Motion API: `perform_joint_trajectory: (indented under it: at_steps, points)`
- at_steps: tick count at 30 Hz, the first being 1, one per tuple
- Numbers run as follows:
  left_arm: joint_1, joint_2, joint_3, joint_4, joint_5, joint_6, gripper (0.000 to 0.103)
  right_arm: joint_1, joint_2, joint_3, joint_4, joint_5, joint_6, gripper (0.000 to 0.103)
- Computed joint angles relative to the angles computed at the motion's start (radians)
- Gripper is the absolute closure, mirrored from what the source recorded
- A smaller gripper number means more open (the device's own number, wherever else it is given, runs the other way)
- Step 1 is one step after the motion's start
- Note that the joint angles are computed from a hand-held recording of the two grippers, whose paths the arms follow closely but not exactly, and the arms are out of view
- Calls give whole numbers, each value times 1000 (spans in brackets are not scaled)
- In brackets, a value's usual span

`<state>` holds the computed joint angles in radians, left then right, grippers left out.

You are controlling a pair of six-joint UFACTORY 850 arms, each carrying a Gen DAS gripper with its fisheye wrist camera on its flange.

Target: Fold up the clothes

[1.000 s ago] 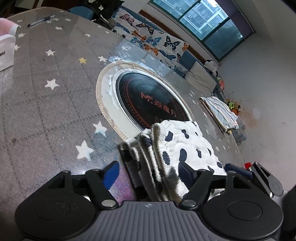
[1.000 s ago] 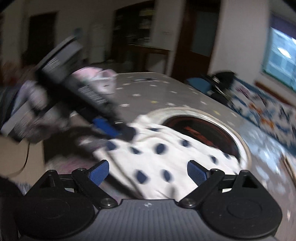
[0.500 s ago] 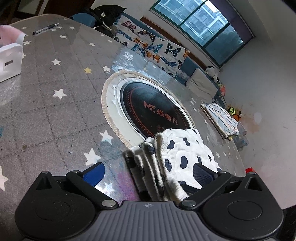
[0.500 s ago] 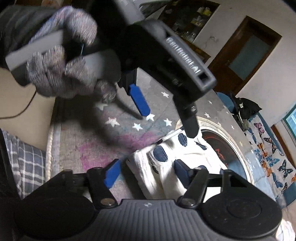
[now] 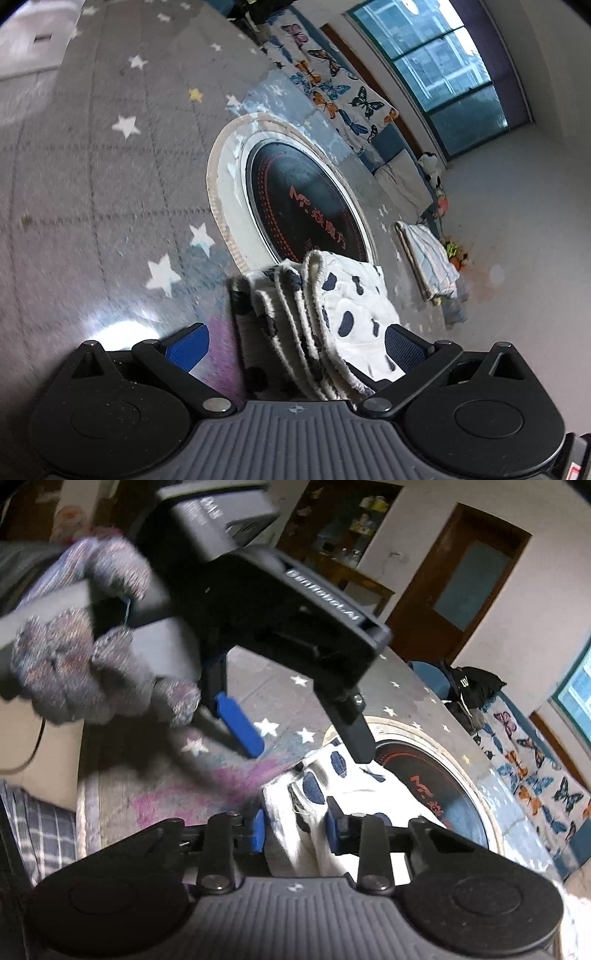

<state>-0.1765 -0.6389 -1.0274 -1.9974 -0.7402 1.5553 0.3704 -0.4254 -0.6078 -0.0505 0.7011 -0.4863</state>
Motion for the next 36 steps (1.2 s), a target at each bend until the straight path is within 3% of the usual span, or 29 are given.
perform_joint_trajectory:
  at_steps: [10,20,25,28,30,33,36]
  points:
    - [2,-30,-14,19,-70,-171,0,-63,39,11,-132,16,198,80]
    - [-4,-71,-47,16,-133,-231,2,-94,53,24,-189,49,259,80]
    - [1,-95,-54,8,-174,-244,19,-96,47,26,-211,58,280,80]
    - [1,-108,-61,27,-185,-263,35,-104,35,17,-244,50,307,78]
    - [1,-115,-67,38,-176,-267,52,-111,26,13,-266,52,322,74]
    - [8,-129,-76,50,-178,-275,61,-122,25,14,-307,58,353,66]
    - [11,-136,-83,61,-183,-268,62,-137,35,26,-334,71,389,58]
